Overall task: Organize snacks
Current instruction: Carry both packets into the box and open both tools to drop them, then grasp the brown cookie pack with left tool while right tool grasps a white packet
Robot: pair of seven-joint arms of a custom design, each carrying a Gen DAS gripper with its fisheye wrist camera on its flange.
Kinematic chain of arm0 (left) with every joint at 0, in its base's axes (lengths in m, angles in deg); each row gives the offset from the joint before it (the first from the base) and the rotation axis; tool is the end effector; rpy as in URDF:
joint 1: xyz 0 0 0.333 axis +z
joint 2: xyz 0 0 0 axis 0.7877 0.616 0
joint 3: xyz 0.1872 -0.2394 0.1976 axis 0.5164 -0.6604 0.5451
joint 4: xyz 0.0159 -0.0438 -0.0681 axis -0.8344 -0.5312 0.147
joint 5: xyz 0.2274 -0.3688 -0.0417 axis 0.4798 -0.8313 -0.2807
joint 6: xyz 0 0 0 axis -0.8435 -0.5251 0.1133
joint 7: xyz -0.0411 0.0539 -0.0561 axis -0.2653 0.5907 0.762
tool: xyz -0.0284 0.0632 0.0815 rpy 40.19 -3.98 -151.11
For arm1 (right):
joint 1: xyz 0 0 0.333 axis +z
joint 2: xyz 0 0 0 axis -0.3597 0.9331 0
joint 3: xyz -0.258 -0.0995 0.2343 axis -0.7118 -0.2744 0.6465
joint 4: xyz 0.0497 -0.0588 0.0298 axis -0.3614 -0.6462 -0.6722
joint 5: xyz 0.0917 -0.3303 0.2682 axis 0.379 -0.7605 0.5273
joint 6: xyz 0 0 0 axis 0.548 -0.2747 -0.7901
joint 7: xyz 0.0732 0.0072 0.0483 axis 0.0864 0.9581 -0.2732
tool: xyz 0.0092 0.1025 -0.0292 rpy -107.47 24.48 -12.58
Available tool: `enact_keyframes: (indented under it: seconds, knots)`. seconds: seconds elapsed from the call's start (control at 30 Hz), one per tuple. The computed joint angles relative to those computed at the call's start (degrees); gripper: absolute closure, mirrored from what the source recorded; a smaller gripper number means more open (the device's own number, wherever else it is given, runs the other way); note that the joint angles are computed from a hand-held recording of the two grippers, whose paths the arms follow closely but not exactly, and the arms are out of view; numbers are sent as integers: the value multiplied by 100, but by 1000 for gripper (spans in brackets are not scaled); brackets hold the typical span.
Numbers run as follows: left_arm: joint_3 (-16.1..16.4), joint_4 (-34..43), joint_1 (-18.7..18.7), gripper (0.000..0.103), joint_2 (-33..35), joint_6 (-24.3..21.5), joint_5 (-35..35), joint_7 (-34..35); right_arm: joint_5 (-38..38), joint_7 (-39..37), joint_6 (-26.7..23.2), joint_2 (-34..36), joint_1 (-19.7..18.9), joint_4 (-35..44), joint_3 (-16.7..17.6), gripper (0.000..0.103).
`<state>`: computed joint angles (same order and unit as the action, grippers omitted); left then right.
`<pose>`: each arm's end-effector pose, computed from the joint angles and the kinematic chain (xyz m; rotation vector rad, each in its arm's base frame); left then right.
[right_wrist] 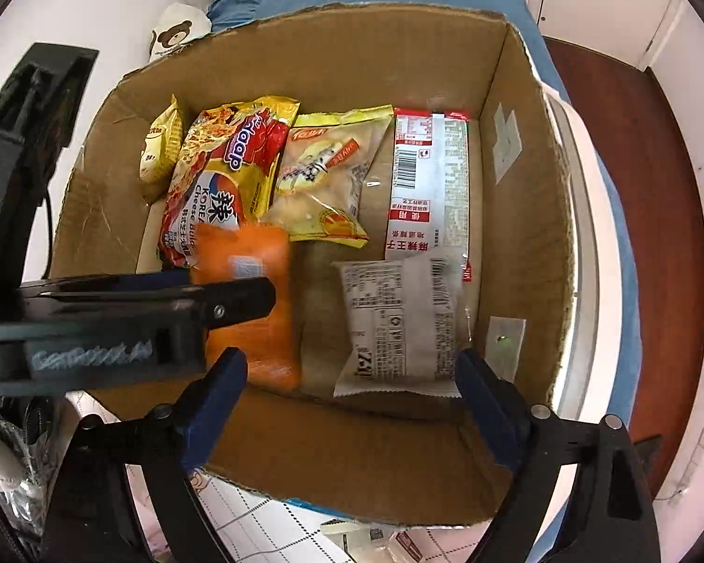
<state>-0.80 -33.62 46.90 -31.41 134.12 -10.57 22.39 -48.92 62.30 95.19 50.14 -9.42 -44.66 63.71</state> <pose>0.7064 -0.1922 0.4503 1.4054 -2.5131 0.0941 0.5854 0.1471 0.4700 -1.5816 2.4709 0.1189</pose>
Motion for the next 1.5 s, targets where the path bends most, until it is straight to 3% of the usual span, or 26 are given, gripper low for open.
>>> enact_keyframes:
  seconds: [0.17,0.7,1.07,1.27,1.4,1.43,1.5]
  knots:
    - [14,-228,74,8,-273,310,-44,150,-535,446,-126,-140,50,0,39,8]
    - [175,-1793,355,8,-1857,2137,-613,785,-1830,1882,147,-1223,118,-588,354,7]
    - [459,-2806,378,8,-2993,2804,-1251,1470,-2700,2737,69,-1923,220,-688,807,7]
    - [637,-3077,385,8,-3345,2807,-1535,1652,-2354,2718,435,-2292,405,-994,745,7]
    - [613,-3697,385,8,-3525,3117,-1175,1493,-1708,2398,320,-2361,624,-1522,683,8]
    - [620,-3771,373,8,-3502,3072,-1119,1477,-1519,2356,364,-2388,672,-1680,650,9]
    - [563,-3918,360,8,-3360,2904,-790,1345,-950,2243,561,-2481,824,-2147,529,38]
